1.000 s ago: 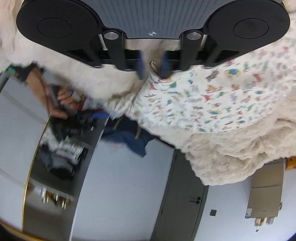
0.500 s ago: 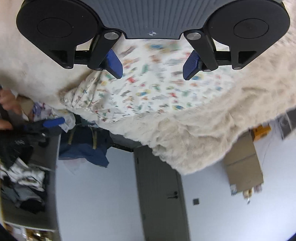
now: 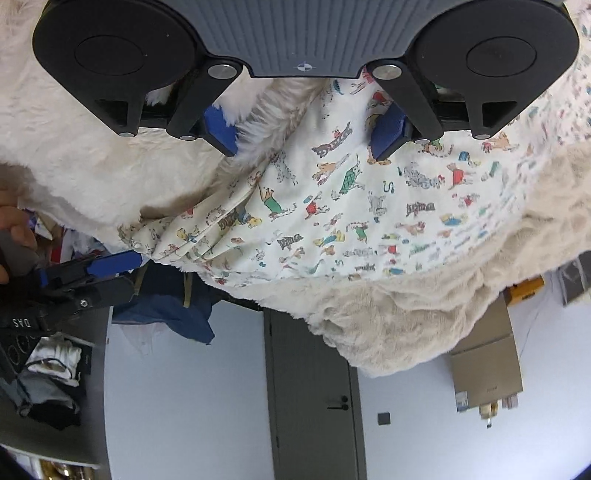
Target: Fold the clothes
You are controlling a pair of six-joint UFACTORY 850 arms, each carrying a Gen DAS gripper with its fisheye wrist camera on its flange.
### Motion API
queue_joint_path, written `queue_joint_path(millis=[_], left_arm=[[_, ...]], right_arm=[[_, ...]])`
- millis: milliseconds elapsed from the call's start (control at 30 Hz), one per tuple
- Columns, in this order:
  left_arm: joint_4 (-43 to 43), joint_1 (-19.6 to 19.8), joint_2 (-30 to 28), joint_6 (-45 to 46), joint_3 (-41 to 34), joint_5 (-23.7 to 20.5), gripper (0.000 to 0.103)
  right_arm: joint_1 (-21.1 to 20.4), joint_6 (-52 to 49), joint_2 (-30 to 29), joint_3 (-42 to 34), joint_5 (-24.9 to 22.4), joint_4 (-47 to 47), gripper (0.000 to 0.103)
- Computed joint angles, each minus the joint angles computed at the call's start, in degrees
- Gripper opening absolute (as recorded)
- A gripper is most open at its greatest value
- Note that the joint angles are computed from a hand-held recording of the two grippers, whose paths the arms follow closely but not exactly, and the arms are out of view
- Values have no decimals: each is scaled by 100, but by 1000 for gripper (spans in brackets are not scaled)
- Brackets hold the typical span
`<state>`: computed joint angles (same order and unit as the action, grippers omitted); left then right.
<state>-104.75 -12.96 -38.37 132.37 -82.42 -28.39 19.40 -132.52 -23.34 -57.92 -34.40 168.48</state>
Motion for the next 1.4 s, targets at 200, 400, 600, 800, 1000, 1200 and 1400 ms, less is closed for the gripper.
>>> queue_joint_path(millis=[200, 400, 600, 800, 1000, 1200, 1400], left_arm=[[11, -2, 14, -33, 14, -7, 75], [64, 3, 7, -102, 0, -20, 75], [98, 9, -1, -138, -7, -28, 76], [134, 15, -4, -177, -10, -36, 76], [132, 9, -4, -181, -7, -31, 77], [128, 8, -6, -186, -5, -29, 77], [-68, -23, 71, 171, 93, 25, 77]], right_arm=[[53, -16, -25, -51, 82, -68, 80], [59, 36, -14, -54, 84, -159, 80], [65, 88, -3, -57, 85, -249, 80], [68, 126, 1, -62, 93, -339, 80], [69, 151, -2, -69, 108, -428, 81], [70, 176, -5, -76, 122, -517, 81], [-237, 922, 330, 442, -854, -471, 80]])
